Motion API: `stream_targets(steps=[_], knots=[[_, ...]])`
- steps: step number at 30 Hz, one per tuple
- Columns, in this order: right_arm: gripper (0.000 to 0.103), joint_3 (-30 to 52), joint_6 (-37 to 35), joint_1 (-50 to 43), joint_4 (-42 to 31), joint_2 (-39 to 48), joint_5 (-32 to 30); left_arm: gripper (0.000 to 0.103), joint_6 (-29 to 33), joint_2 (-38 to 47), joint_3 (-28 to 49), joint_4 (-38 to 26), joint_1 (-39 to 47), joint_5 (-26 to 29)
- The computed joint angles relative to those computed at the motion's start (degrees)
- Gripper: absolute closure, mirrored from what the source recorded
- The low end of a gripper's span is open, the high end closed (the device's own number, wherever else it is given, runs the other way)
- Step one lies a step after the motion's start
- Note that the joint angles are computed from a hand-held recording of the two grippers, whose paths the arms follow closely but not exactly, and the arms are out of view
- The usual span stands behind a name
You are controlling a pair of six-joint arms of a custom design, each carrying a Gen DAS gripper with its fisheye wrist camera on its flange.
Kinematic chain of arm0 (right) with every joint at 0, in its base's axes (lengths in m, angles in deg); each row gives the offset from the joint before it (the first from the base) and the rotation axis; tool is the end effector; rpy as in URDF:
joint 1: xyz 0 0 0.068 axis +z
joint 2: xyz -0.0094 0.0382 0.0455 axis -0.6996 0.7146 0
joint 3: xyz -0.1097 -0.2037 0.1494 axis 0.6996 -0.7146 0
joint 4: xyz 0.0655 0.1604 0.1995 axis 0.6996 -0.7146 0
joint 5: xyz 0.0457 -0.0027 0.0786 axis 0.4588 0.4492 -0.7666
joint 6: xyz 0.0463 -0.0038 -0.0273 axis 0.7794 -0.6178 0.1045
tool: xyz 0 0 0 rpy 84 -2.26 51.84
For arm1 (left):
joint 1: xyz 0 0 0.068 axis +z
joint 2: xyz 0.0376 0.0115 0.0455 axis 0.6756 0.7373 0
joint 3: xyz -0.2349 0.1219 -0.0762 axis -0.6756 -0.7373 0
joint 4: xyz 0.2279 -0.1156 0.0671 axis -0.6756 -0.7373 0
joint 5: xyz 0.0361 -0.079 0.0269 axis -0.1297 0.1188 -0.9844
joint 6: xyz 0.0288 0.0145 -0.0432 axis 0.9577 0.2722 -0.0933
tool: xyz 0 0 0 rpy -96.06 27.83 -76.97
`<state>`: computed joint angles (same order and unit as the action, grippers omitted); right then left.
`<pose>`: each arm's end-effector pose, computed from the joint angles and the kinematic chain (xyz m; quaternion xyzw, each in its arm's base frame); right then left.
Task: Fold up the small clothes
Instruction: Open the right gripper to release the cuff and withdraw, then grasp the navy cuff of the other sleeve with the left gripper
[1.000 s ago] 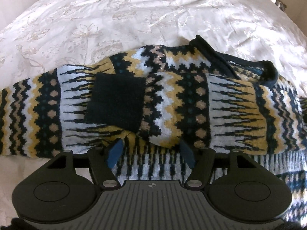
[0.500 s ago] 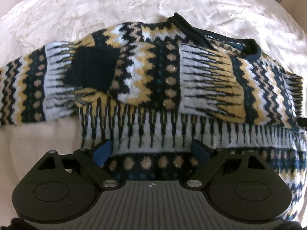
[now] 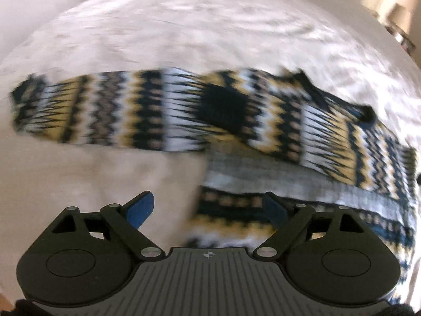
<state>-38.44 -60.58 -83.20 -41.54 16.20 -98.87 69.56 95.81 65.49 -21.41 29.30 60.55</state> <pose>0.1350 -0.0943 0.2147 0.2076 0.9229 0.0256 0.3234 0.2606 -0.0628 0.2125 0.1077 0.9638 -0.0519 0.2384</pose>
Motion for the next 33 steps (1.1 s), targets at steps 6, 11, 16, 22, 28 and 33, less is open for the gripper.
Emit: stream_targets(steps=[6, 11, 16, 22, 28, 33], knots=[[0.019, -1.91, 10.57, 14.69, -0.83, -4.99, 3.52, 0.013, 6.83, 1.13, 2.56, 0.47, 14.84, 2.77], [0.019, -1.56, 23.09, 31.97, -0.42, -6.13, 13.20, 0.013, 12.60, 8.65, 8.95, 2.41, 25.35, 6.78], [0.018, 2.73, 37.42, 49.11, 1.02, 0.11, 23.80, 0.013, 16.95, 19.10, 19.00, 2.54, 32.36, 10.15], [0.018, 10.26, 46.16, 60.85, 2.78, 11.53, 31.41, 0.013, 20.69, 32.13, 32.03, 1.09, 36.24, 13.49], [0.018, 17.65, 51.00, 66.86, 2.58, 20.75, 35.39, 0.013, 22.93, 43.57, 43.45, -1.74, 37.14, 14.73], [0.018, 22.35, 53.69, 69.46, 0.77, 26.63, 36.67, 0.001, 24.18, 50.78, 50.76, -4.45, 37.66, 17.28]])
